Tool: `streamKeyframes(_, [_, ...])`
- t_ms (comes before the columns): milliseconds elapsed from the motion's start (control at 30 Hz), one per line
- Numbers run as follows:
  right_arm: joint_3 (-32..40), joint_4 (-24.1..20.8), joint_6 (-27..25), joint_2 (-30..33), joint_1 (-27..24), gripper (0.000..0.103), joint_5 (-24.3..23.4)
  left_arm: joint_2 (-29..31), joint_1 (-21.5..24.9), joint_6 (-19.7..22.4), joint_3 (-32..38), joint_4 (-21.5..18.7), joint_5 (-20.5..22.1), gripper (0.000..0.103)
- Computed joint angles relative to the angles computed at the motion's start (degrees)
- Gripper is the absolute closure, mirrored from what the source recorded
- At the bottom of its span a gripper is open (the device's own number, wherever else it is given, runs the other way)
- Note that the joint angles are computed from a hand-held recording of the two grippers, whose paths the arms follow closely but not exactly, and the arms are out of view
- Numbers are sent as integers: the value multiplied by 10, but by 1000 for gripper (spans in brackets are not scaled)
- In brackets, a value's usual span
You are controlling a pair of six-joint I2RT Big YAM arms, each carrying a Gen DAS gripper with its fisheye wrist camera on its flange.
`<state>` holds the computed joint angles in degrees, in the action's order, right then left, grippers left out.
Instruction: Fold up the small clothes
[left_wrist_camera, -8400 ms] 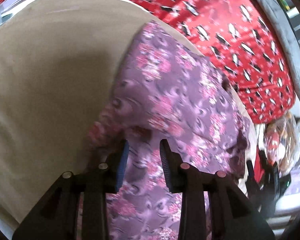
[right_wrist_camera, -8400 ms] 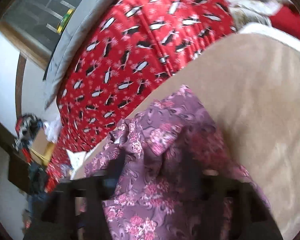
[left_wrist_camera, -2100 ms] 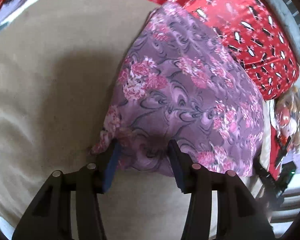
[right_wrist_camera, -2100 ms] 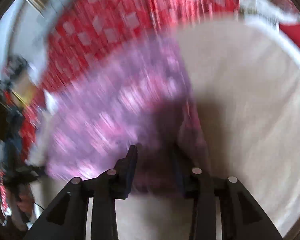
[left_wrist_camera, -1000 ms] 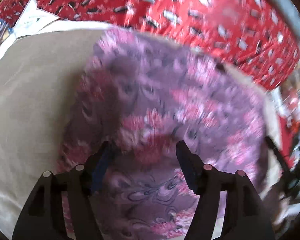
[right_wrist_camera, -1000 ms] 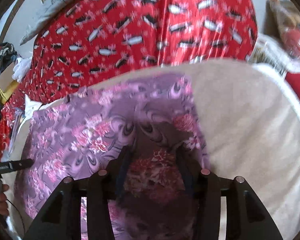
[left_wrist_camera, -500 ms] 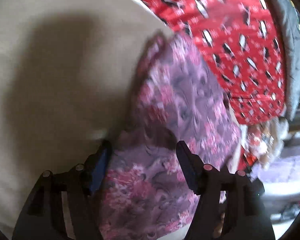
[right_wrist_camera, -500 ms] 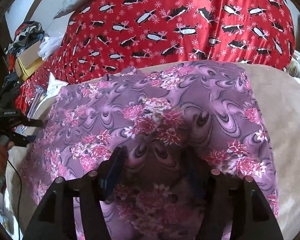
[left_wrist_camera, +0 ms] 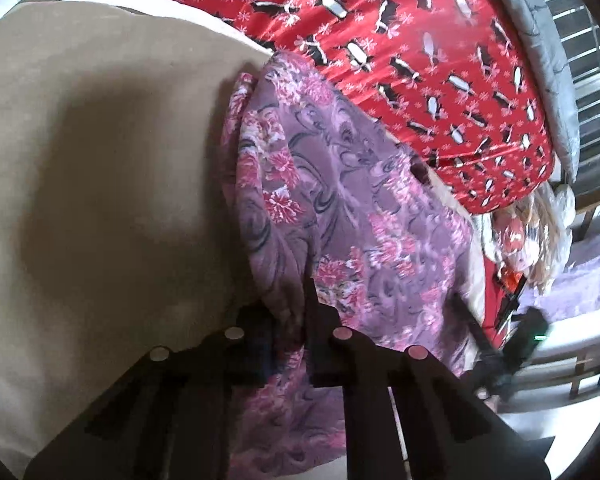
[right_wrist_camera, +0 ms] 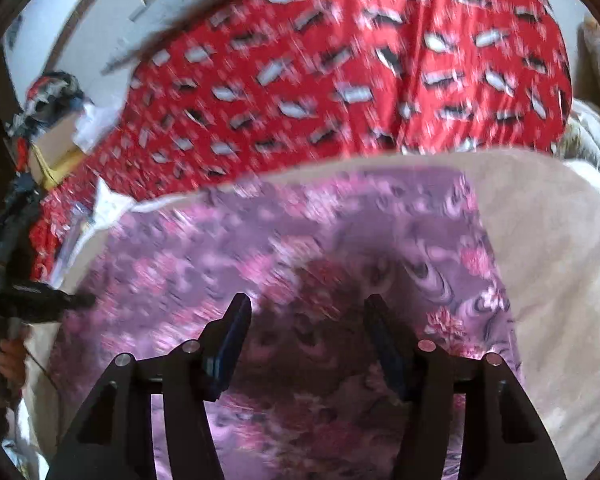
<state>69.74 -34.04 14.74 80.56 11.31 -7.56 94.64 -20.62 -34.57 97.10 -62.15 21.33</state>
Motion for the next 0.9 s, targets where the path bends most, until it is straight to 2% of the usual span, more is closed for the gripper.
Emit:
streamKeyframes(33, [7,-15,-11,12,0,41,1,-5,-2,-8,-1,6,-1,95])
streamKeyframes(100, [-2,2,-51,8,10,42,31,-18,-4,-16,-5,16,3,95])
streamKeyframes(167, [6,-13,-60,9,17,42,47,-26,-9,-23,3,20,5,96])
streamKeyframes(367, [-16,-3,-9,-22,-9,42,-8,-13,-47,-46,63,0,-3,96])
streamKeyframes(433, [-26,-5,-3,-39,-15,42,-13,-5,-62,-53,83,-7,-10,96])
streamKeyframes(667, [-68,-3,-29,-90,-55,42,-18,41,-111,-72,163,-41,-37,96])
streamKeyframes(800, [-84,-21,-25,-81,-90,42,-71,69,-132,-82,202,-63,-48,96])
streamKeyframes(900, [-111,13,-42,-91,-94,42,-85,96,-147,-94,237,-84,-55,96])
